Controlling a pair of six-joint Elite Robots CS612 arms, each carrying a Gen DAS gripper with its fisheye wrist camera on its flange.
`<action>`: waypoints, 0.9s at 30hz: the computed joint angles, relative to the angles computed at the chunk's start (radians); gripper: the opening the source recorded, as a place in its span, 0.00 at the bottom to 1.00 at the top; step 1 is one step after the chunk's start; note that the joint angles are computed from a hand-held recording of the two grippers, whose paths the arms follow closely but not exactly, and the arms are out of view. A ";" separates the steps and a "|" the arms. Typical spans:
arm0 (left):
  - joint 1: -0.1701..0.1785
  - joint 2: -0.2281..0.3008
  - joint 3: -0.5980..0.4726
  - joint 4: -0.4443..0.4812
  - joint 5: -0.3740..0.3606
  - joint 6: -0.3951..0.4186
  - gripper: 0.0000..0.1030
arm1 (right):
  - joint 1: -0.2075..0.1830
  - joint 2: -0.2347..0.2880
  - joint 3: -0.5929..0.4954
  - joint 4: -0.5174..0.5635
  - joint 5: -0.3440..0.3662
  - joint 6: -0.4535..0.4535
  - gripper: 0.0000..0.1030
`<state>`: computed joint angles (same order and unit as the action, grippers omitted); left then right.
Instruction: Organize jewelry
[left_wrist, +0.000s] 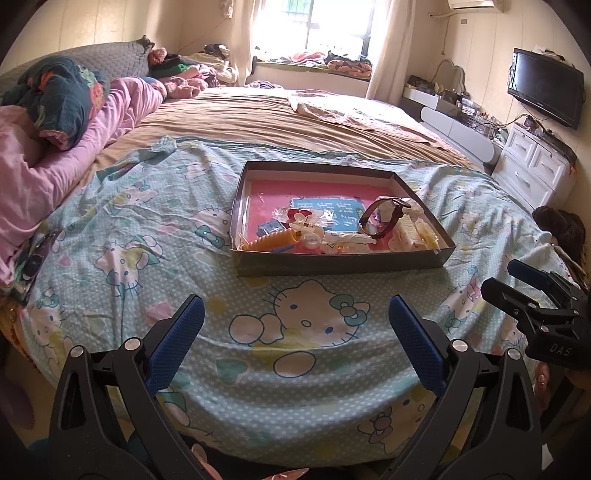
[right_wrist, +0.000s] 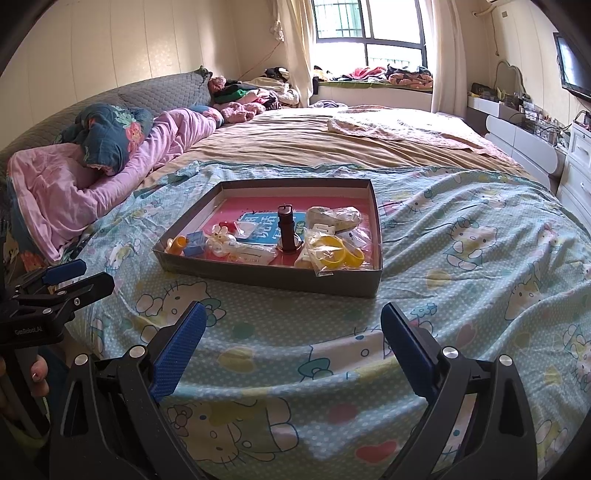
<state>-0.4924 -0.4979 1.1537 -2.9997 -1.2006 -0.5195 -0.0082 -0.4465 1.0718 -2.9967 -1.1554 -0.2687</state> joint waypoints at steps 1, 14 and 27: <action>0.001 0.000 0.000 -0.002 -0.002 0.002 0.91 | 0.000 0.000 -0.001 0.002 0.000 0.001 0.92; -0.001 0.000 0.000 0.001 0.000 0.000 0.91 | 0.000 -0.002 0.003 -0.001 0.001 -0.001 0.92; 0.000 -0.005 0.004 0.026 0.006 0.003 0.91 | 0.000 -0.003 0.003 0.002 0.000 -0.006 0.92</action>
